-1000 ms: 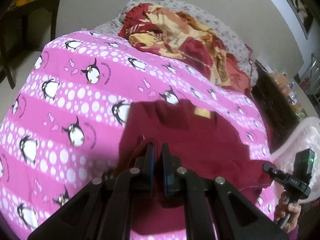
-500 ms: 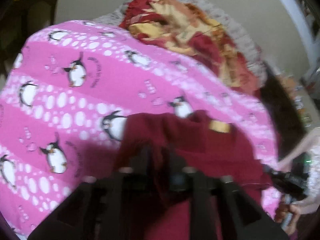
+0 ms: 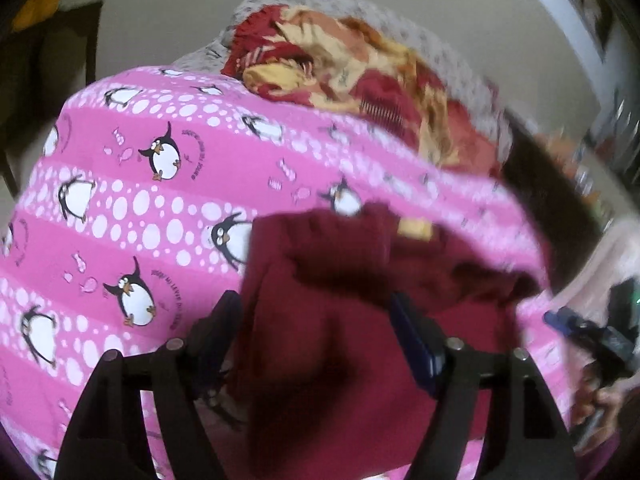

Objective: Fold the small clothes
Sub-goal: 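Lift the hem with both grippers and fold it toward the collar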

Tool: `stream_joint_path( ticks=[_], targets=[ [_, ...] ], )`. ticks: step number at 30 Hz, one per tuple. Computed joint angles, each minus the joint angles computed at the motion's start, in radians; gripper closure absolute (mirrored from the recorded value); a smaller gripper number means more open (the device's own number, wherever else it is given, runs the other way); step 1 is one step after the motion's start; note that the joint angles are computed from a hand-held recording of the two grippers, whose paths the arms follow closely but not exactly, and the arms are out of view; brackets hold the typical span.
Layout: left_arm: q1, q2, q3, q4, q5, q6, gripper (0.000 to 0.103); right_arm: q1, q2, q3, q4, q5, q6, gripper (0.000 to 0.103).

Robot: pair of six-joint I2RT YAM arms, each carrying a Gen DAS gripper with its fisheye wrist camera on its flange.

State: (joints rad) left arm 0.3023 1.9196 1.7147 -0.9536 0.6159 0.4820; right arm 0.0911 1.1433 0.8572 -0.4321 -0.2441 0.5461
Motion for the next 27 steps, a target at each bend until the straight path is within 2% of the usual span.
stream_joint_path(
  ticks=[4, 8, 10, 12, 15, 18, 22, 24, 27],
  targets=[
    [-0.071, 0.016, -0.030, 0.061, -0.126, -0.027, 0.029, 0.070, 0.162, 0.064, 0.037, 0.066, -0.035, 0.042],
    [-0.121, 0.086, 0.021, 0.127, -0.207, -0.111, 0.029, 0.001, 0.326, 0.137, 0.096, 0.092, -0.028, 0.042],
    [-0.140, 0.159, 0.099, 0.108, -0.255, -0.146, 0.028, -0.032, 0.372, 0.153, 0.122, 0.131, -0.003, 0.043],
    [-0.144, 0.223, 0.174, 0.067, -0.259, -0.165, 0.027, -0.052, 0.404, 0.163, 0.145, 0.176, 0.011, 0.043],
    [-0.148, 0.256, 0.204, 0.050, -0.268, -0.175, 0.026, -0.103, 0.455, 0.175, 0.141, 0.125, 0.034, 0.042],
    [-0.144, 0.222, 0.168, 0.065, -0.262, -0.174, 0.026, -0.083, 0.388, 0.152, 0.120, 0.160, 0.040, 0.042],
    [-0.124, 0.157, 0.110, 0.072, -0.260, -0.151, 0.026, -0.005, 0.225, 0.109, 0.066, 0.246, 0.029, 0.042],
    [-0.111, 0.136, 0.099, 0.061, -0.244, -0.145, 0.026, 0.033, 0.171, 0.101, 0.035, 0.242, 0.040, 0.042],
    [-0.094, 0.090, 0.059, 0.062, -0.232, -0.134, 0.026, 0.080, 0.175, 0.108, 0.003, 0.187, 0.053, 0.042]
  ],
)
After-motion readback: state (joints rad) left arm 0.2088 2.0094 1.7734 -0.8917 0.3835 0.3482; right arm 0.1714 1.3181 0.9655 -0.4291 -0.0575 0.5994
